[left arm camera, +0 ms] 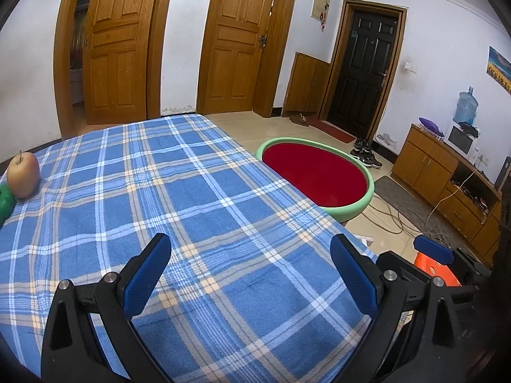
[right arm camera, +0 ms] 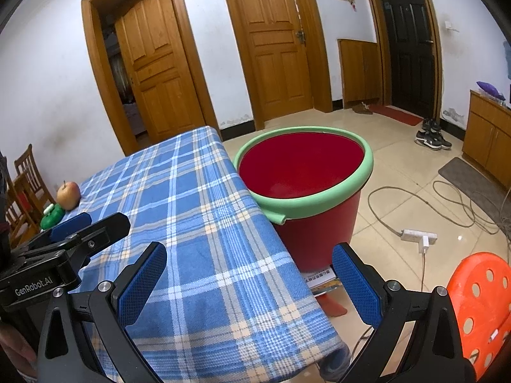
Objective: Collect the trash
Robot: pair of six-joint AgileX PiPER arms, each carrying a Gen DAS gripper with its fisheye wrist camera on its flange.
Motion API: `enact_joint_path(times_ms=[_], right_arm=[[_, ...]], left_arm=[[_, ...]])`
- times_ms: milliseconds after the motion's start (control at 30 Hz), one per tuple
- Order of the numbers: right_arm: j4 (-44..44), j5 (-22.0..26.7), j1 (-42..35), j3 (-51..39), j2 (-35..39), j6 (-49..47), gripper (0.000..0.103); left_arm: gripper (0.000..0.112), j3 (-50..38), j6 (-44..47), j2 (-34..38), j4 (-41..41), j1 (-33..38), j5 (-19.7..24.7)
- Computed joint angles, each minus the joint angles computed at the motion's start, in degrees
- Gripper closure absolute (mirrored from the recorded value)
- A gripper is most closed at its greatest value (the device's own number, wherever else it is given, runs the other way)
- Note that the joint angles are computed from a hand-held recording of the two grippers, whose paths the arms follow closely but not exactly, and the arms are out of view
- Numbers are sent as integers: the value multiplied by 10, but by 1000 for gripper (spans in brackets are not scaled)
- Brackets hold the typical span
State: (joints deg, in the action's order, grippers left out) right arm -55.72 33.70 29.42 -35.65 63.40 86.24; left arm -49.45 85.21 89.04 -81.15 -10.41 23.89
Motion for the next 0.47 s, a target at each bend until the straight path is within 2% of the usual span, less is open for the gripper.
enact_joint_path(times_ms=[467], right_arm=[[11, -17, -15, 6, -1, -14, 0]], left_arm=[[15, 6, 15, 1, -15, -7, -15]])
